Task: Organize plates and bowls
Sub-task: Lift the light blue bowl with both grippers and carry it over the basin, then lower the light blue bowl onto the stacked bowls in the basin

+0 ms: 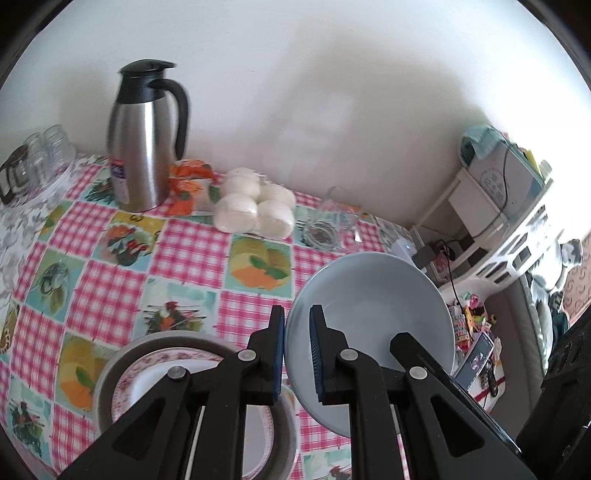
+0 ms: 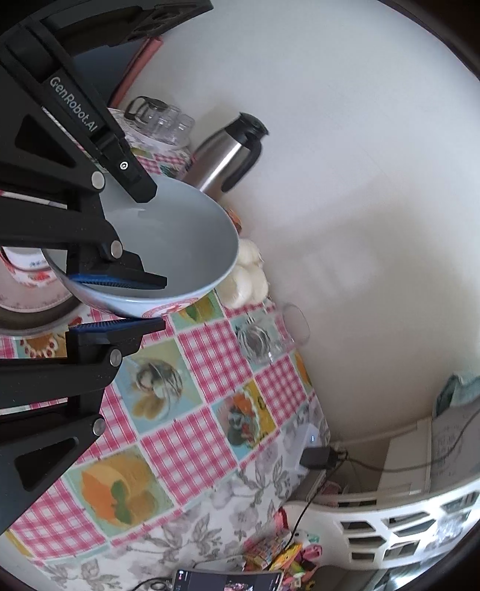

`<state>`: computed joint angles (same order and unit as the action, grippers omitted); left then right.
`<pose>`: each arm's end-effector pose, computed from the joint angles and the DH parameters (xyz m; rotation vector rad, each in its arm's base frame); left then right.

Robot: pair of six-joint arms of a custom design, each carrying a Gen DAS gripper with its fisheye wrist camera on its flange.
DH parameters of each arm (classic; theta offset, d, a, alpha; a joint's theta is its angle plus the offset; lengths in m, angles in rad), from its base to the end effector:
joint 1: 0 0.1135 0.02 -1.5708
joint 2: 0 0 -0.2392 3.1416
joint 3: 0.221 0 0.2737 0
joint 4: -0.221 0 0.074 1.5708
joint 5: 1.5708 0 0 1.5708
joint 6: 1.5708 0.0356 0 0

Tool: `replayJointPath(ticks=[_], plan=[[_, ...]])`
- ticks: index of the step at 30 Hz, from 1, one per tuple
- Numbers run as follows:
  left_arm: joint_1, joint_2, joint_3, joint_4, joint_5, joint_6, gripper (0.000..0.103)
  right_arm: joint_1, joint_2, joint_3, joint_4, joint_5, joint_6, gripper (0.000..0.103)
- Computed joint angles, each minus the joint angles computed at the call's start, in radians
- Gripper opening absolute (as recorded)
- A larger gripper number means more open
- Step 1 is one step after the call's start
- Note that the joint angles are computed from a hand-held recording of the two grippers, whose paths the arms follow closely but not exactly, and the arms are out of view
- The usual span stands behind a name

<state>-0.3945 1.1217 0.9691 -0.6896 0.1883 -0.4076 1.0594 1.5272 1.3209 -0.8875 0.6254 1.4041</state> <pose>0.2391 -0.1068 0.2664 0.0730 2.4794 -0.5845 0.1799 0.2780 0.2651 0.5943 2.3197 0.2907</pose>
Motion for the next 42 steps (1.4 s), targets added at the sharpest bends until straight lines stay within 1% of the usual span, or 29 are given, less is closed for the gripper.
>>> replayJointPath(ticks=[9,14,19,26,36,42], plan=[[0.194,-0.078,-0.064,-0.045,0.114,0.062,0.013,0.035,0.171,0.179,-0.013,-0.025,-0.052,0.017],[0.304,-0.091,-0.09,-0.063,0.178,0.103,0.013,0.05,0.26,0.266,-0.021,-0.046,-0.073,0.017],[0.383,-0.098,-0.106,-0.091,0.218,0.148,0.013,0.064,0.346,0.344,-0.029,-0.077,-0.081,0.018],[0.49,-0.106,-0.137,-0.123,0.286,0.223,0.013,0.085,0.438,0.458,-0.08,-0.083,-0.096,0.018],[0.556,-0.1,-0.151,-0.143,0.311,0.267,0.013,0.099,0.519,0.549,-0.116,-0.103,-0.11,0.018],[0.545,-0.097,-0.157,-0.138,0.295,0.265,0.013,0.1,0.532,0.552,-0.123,-0.118,-0.108,0.018]])
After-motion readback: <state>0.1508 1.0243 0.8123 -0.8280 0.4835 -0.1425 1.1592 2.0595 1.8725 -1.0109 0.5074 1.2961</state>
